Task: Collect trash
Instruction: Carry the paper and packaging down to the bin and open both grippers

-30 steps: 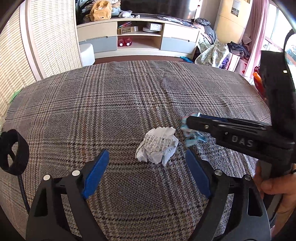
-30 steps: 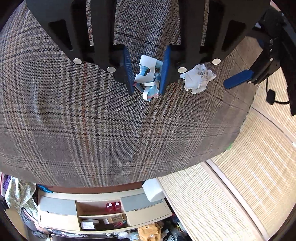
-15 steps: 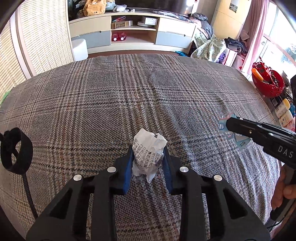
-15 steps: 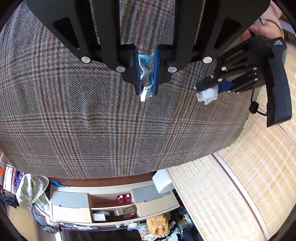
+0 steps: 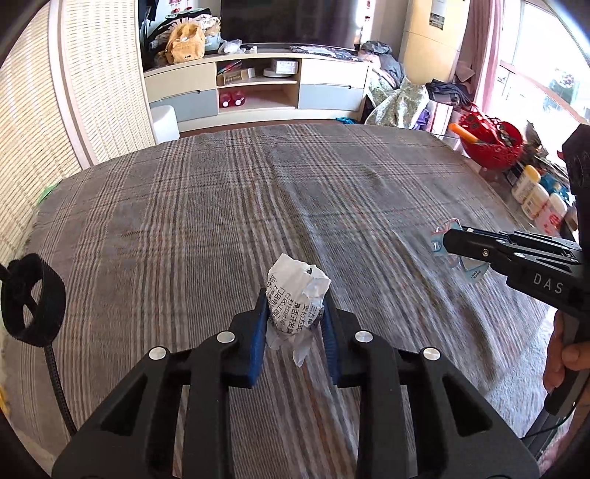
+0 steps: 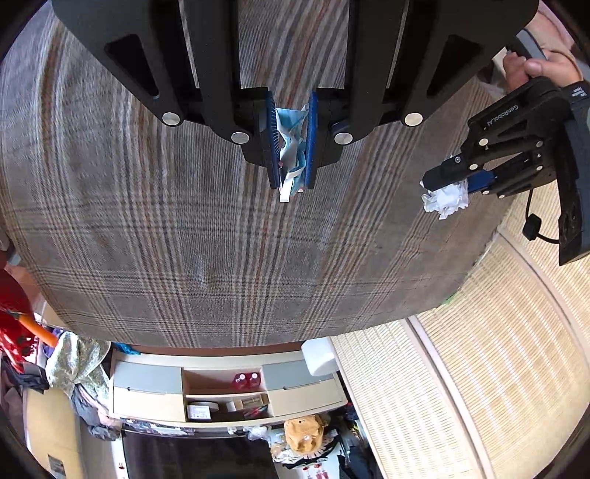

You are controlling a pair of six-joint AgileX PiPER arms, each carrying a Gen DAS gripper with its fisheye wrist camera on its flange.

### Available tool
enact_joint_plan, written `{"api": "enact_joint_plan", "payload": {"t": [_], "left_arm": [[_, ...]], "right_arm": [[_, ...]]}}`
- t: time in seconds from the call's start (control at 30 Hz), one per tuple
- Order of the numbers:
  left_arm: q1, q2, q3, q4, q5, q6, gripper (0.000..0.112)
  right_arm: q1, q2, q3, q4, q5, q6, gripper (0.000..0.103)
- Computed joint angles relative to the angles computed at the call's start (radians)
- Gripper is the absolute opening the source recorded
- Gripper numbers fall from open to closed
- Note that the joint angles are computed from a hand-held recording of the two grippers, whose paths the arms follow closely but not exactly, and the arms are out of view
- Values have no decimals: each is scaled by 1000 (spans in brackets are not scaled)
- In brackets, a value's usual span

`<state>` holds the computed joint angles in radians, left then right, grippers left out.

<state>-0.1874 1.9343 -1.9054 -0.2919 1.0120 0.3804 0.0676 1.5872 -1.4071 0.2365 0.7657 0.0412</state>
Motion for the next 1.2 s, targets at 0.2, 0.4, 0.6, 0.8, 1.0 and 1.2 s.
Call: {"api": "enact_joint_plan", "payload": {"t": [0.2,0.4,0.6,0.8,1.0,1.2], "left_arm": [[44,-304,415,-78,-107,106,25],[131,-544,700,-150,-116,240,25],[178,-685,911,-219,-129,335,25],[152,-681,1080,-260,-189,401,25],[104,-629,1196,-280,-287,431,25],[75,-559,1251,-312,-365,456,25]], "right_arm": [[103,-255,277,-86,-50,116,15],[246,-455,503,-185,-107,289,15],[409,-541,685,-310,-190,536,15],[569,-532,818,-544,-252,887,15],[636,-497,920,-675,-346,1117,15],[634,-432,992,-761,-480,1275,15]]}}
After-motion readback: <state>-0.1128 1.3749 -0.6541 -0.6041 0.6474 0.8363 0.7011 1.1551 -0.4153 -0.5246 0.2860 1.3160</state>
